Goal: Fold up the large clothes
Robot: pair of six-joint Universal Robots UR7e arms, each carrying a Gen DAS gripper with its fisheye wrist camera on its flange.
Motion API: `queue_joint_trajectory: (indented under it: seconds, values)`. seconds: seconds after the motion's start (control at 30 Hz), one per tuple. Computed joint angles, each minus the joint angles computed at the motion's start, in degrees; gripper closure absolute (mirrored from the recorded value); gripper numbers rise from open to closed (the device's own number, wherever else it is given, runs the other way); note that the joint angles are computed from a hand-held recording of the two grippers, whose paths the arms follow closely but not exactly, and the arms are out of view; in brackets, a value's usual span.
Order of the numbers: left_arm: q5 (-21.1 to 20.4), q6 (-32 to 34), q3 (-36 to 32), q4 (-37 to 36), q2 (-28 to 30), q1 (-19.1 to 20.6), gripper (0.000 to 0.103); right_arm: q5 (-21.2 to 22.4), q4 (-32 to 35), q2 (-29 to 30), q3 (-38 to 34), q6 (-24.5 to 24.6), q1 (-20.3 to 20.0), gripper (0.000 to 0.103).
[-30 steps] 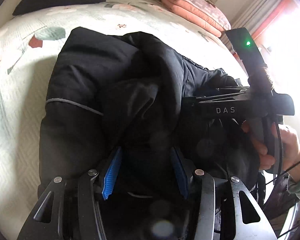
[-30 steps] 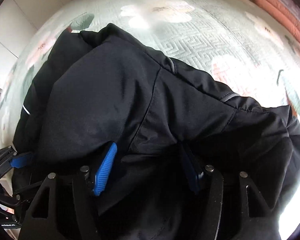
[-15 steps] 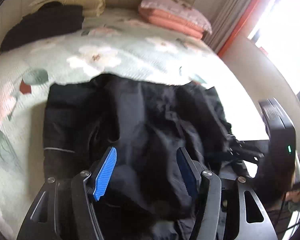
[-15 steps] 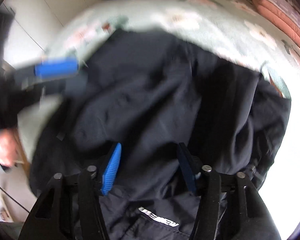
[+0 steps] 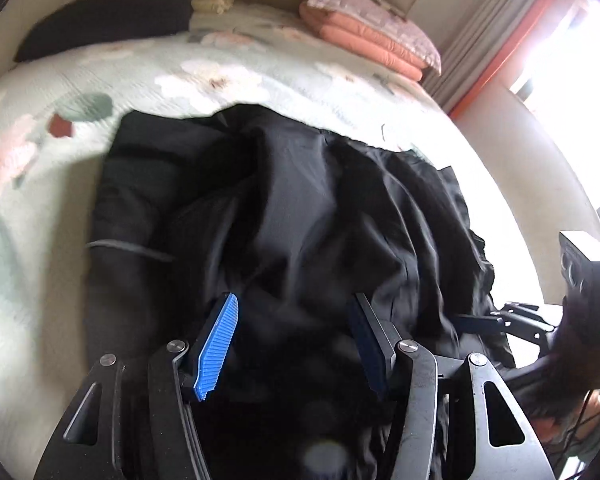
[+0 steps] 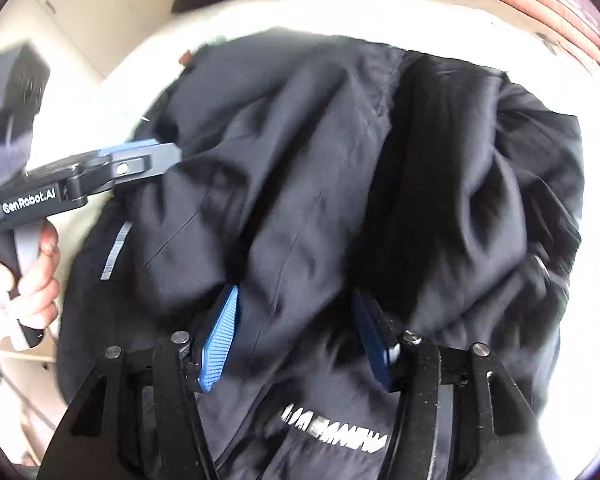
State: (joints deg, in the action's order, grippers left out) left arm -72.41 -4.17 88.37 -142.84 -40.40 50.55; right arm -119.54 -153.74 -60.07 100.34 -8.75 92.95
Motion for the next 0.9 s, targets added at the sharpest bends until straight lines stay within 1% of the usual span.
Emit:
queue_joint_trajectory:
  seconds: [0.03,0.07,0.17,0.2,0.37,0.47,0.5,0.57,0.63,0.67,0.73,0.83,0.9]
  values:
    - [0.65,-0.4,1.82,-0.1,-1.94,-0.25,0.044,0.46,-0.2,-1.83,2.03,0.87,0.32,0.04]
    - [1.45,-1.17,3.23,0.25,-3.52,-0.46,0.044,-0.13,-0.53,-3.48,4.09,1.75,0.78,0.04]
    - [1.66,-3.62,8.24,1.35,-9.45,-0.43,0.044,-2.53,-1.38,-7.56,10.47,4.94,1.94,0.039]
    - [2.1,-4.44,9.95,2.06,-11.5,-0.39,0.044,-3.76,-0.66,-8.55,11.7,6.27,2.18,0.039]
    - [4.81,-8.27,16.47,9.22,-20.31,-0.26,0.044,-7.75,-0.11,-14.05,20.03,14.47,3.32,0.039]
    - [5.8,-9.94,19.02,12.52,-23.58,0.41,0.044,-9.74,0.95,-18.45,24.69,20.26,3.57,0.037]
    - [6.09,-10.73,20.42,14.04,-25.6,0.76,0.044,-10.09,1.29,-19.87,26.06,21.75,3.45,0.037]
    - [6.68,-11.72,21.9,15.85,-27.6,0.96,0.044,-11.41,2.49,-23.3,29.14,24.49,3.23,0.037]
    - [7.08,-12.94,23.42,18.98,-29.95,1.06,0.043,-12.32,4.61,-26.24,31.22,26.45,2.8,0.037]
    - [7.03,-13.47,23.76,20.58,-30.67,1.17,0.044,-12.63,4.5,-26.07,31.75,27.08,2.23,0.037]
    - [6.72,-14.6,24.26,23.72,-31.63,1.67,0.044,-13.06,7.39,-28.73,33.47,28.71,1.3,0.037]
    - [4.98,-15.23,25.1,27.88,-32.76,2.99,0.044,-13.72,9.26,-31.86,36.08,28.85,-0.91,0.037]
    - [2.99,-15.15,25.99,29.42,-33.54,3.95,0.044,-14.47,10.26,-33.35,37.74,28.83,-2.86,0.037]
